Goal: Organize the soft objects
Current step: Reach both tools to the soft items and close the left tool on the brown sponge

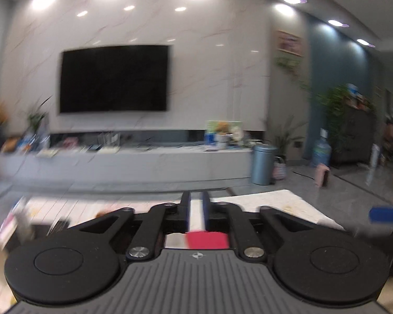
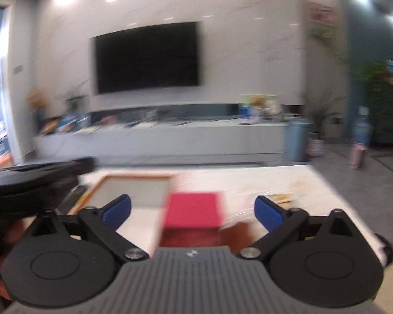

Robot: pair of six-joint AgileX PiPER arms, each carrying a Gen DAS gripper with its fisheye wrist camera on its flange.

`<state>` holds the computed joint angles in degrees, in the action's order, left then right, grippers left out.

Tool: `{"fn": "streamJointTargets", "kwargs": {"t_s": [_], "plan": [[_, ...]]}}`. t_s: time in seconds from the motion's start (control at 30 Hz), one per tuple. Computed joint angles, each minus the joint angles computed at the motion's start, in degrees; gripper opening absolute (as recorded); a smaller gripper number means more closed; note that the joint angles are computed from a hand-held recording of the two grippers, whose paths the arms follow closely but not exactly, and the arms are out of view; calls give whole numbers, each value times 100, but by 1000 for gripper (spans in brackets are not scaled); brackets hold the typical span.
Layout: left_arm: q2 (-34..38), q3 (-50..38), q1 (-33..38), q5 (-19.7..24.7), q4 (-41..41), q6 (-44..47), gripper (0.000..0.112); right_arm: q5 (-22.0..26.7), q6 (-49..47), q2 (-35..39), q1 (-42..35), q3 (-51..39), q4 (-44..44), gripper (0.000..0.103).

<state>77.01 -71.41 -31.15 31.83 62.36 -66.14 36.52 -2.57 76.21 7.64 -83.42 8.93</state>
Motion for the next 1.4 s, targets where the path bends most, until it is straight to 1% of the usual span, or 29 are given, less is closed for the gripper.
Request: {"fn": "streamJointTargets", "kwargs": {"t_s": [0.03,0.07,0.1,0.17,0.2,0.23,0.27,0.3,0.33,0.37,0.4,0.47,0.5,0.53,0.57,0.63,0.67,0.73,0.8,0.83,0.87,0.93,1.03,1.07,1.17,1.23,1.3,1.37,1.4], "plan": [[207,-199,-25,-66,-145,207,43,214,-184,180,-392,-312,334,100],[399,-368,-37,-153,-307,351,58,310,-309,349,-739,-563,593,100],[567,-469,-51,-269,-407,395,61,422,-453,544,-1030,-820,791,100],[880,-602,-119,-381,-386,169,65,1020,-827,1156,-1547,-1616,1193,100],[1044,-646,-204,-337,-184,-177,69,1521,-1036,1570,-1810,-2140,1534,101],[1198,-654,-274,-318,23,-499,77,2094,-1228,2037,-2074,-2713,1930,101],[1342,-655,-304,-373,168,-690,82,2543,-1304,2467,-2273,-3208,2241,100],[1464,-631,-334,-468,251,-784,84,2764,-1272,2800,-2381,-3524,2395,100],[1554,-587,-331,-602,203,-767,87,2767,-1164,2990,-2411,-3610,2385,100],[1664,-581,-314,-749,-13,-628,91,2583,-1038,3059,-2423,-3476,2338,100],[1759,-581,-314,-856,-338,-393,91,2290,-950,3042,-2454,-3186,2345,100],[1933,-518,-316,-1049,-813,35,91,1553,-1182,2829,-2611,-2214,2814,100],[2055,-515,-348,-1093,-879,85,91,1409,-1259,2802,-2663,-1931,2924,100],[2153,-480,-415,-1052,-779,-49,91,1411,-1183,2826,-2661,-1847,2805,100],[2265,-439,-531,-954,-483,-413,91,1345,-1061,2834,-2611,-1790,2589,100],[2647,-532,-700,-796,100,-992,91,1153,-1229,2822,-2620,-1672,2471,100],[2879,-685,-734,-722,127,-979,91,1106,-1179,2815,-2619,-1655,2371,100],[3212,-896,-884,-451,284,-1261,91,1069,-975,2874,-2631,-1708,2267,100],[3556,-1182,-1006,-38,592,-1656,91,1146,-1202,2985,-2728,-1743,2544,100],[3687,-1323,-1047,118,629,-1666,91,1212,-1244,3053,-2727,-1793,2551,100],[3831,-1487,-1052,235,606,-1580,91,1243,-1212,3072,-2704,-1801,2458,100],[4095,-1796,-1065,541,563,-1559,91,1115,-961,3092,-2616,-1756,2215,100],[4384,-2216,-1058,956,190,-1455,90,1238,-775,3242,-2583,-1870,2125,100],[4427,-2261,-1052,1057,147,-1434,90,1228,-786,3257,-2580,-1856,2134,100],[4407,-2175,-1045,1050,282,-1486,90,1166,-503,3303,-2490,-1883,1824,100],[4397,-2154,-1136,1331,496,-1618,89,1223,-375,3350,-2403,-1977,1543,100],[4399,-2115,-1231,1580,767,-1820,87,1311,-281,3388,-2288,-2075,1266,100],[4364,-2088,-1266,1741,759,-1794,74,1346,-486,3364,-2259,-2055,1411,100],[4385,-2157,-1263,1855,612,-1684,70,1395,-649,3350,-2258,-2055,1521,99]]}}
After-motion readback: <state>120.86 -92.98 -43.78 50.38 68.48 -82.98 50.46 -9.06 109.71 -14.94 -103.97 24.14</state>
